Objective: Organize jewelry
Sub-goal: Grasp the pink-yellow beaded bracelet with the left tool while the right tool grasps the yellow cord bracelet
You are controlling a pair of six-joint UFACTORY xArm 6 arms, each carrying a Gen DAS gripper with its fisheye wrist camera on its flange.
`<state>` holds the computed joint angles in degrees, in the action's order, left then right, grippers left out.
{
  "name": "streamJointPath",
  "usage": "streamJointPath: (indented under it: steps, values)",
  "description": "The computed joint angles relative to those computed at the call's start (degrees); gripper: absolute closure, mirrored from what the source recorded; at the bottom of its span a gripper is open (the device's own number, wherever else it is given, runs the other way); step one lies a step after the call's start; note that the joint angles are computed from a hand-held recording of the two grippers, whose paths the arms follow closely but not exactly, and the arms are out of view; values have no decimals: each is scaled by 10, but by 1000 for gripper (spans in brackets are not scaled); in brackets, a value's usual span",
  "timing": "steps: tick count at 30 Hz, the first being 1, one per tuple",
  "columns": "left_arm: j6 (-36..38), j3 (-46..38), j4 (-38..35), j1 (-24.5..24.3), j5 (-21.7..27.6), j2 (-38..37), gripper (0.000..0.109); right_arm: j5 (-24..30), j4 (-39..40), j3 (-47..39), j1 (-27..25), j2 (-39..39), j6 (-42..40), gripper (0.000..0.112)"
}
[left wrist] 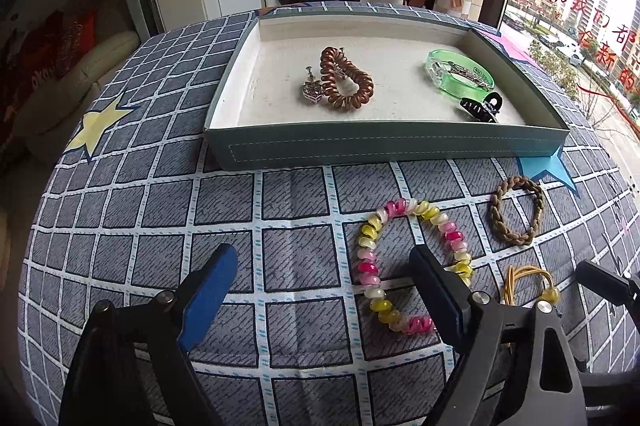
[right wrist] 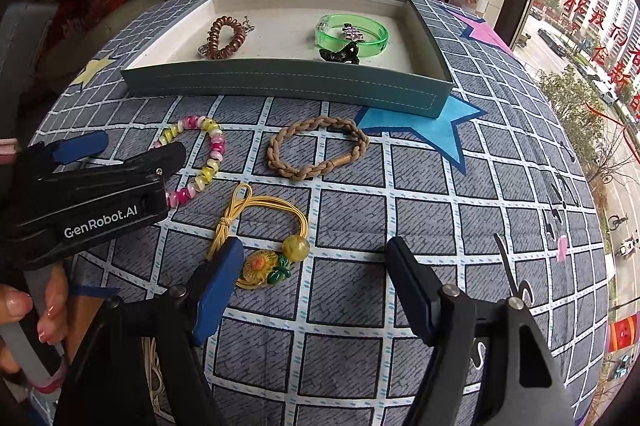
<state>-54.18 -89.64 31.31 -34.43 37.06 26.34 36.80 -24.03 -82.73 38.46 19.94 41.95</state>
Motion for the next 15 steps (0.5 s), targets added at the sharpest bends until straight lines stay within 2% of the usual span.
streamJointPath:
  steps: [2,5,7,8,9,11,15]
  values:
    - [18,0,-12,-2,-9,-1,25,-1,5,3,0,-3,-8,42]
    - [45,-4,-28,-7,-15,1,42,-3,7,9,3,-8,-14,55]
    - [68,-9,-36,-12,-17,4,63,-3,10,10,5,-11,-19,74]
    - [80,-13,-39,-14,-17,5,71,-4,12,11,5,-12,-21,79]
    - [86,-16,-36,-17,-12,7,87,-4,14,12,5,-12,-24,86]
    - [87,-16,-28,-22,-8,6,87,-9,23,17,4,-15,-28,87]
    - [62,30,-23,-18,-47,-24,87,-29,49,42,-7,-33,-30,87]
